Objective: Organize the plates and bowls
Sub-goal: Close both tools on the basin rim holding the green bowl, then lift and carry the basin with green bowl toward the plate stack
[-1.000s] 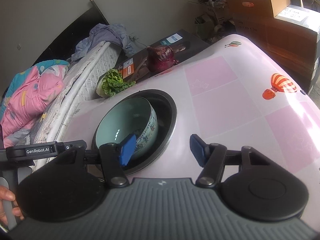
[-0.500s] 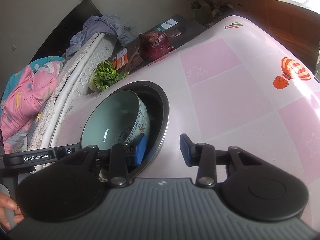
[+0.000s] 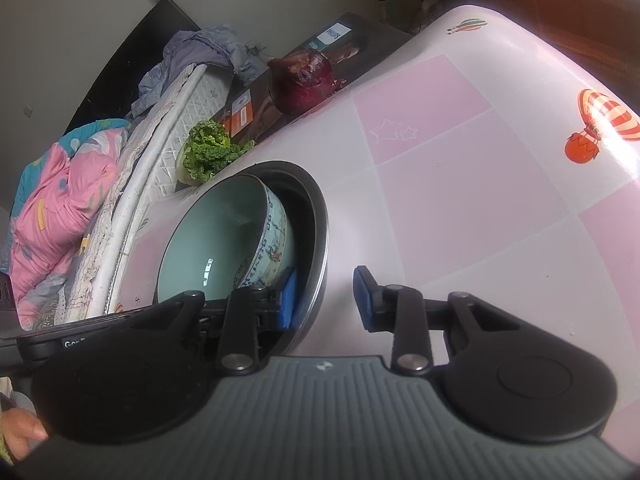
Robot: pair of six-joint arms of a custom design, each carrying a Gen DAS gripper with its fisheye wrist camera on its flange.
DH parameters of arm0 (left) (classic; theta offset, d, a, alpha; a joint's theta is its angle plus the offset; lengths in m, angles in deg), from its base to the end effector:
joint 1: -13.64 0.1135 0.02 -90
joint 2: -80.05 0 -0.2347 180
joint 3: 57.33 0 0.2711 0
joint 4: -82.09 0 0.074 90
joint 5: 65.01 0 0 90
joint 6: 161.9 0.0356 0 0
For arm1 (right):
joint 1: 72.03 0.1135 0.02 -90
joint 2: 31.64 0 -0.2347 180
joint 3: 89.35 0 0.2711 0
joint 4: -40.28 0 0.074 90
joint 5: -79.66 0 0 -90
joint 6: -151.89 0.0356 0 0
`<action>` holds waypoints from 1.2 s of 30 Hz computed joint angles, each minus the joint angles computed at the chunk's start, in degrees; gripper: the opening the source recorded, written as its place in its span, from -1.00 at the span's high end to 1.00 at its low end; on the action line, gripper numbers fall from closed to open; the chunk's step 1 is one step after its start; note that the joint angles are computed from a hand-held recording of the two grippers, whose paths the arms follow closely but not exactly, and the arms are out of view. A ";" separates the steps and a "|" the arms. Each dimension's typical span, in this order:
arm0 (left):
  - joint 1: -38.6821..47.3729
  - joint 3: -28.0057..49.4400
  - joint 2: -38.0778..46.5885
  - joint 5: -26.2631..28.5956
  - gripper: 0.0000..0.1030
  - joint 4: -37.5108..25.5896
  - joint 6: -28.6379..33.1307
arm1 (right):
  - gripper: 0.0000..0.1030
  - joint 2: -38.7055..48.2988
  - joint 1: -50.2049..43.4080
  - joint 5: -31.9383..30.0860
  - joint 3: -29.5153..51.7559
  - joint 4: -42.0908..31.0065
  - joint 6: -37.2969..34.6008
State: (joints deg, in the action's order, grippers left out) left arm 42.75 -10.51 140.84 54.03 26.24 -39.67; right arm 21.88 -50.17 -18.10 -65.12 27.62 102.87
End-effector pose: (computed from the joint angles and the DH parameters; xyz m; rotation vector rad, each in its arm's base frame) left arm 0.1873 0.0845 0.1542 0.1881 2.5620 -0.3387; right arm 0.1821 0.0782 0.0965 0.3273 2.3804 0.6971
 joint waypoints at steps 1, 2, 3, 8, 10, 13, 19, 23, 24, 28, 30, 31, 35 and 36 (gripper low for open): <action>-0.17 -0.05 0.03 -0.14 0.27 0.11 -0.09 | 0.46 0.77 -0.20 -0.18 0.36 0.32 -0.26; -0.44 -0.15 0.08 -0.32 0.27 0.31 -0.26 | 0.47 1.32 -0.19 -0.17 0.61 0.55 -0.39; -0.57 -0.12 0.27 -0.39 0.29 0.47 -0.28 | 0.48 2.22 -0.11 -0.11 1.06 0.93 -0.54; -2.09 -0.95 -0.34 -1.20 0.39 1.48 -1.22 | 0.56 5.52 -0.40 -0.76 2.40 2.71 -1.65; -2.48 -1.23 -0.93 -1.27 0.51 1.48 -1.33 | 0.59 6.18 -0.22 -0.49 2.86 2.77 -2.09; -3.57 -2.08 -2.77 -1.90 0.61 1.52 -1.74 | 0.64 6.17 -0.37 -0.74 2.77 2.99 -2.47; -3.36 -2.46 -3.59 -1.88 0.61 1.44 -1.32 | 0.74 4.67 2.20 2.45 2.95 1.75 -4.40; -3.31 -2.82 -4.34 -2.01 0.61 1.28 -1.10 | 0.74 3.37 1.86 1.87 2.29 1.57 -4.49; -3.26 -2.83 -4.38 -1.97 0.61 1.24 -1.07 | 0.74 3.36 1.57 1.61 2.21 1.73 -4.72; -3.18 -3.08 -5.05 -1.86 0.60 1.34 -1.18 | 0.74 2.18 1.40 1.44 1.85 1.13 -4.91; -3.17 -3.22 -5.79 -1.74 0.60 1.13 -1.14 | 0.74 1.61 1.77 1.97 1.90 0.54 -5.15; -3.10 -3.22 -6.12 -1.69 0.60 0.91 -1.10 | 0.74 1.26 1.78 2.05 1.87 0.23 -5.28; -3.03 -3.42 -6.97 -1.57 0.60 0.56 -1.01 | 0.74 -0.53 1.77 2.03 1.36 -0.59 -5.06; -3.04 -3.48 -7.11 -1.59 0.60 0.56 -1.00 | 0.74 -1.08 1.82 2.16 1.20 -0.80 -5.04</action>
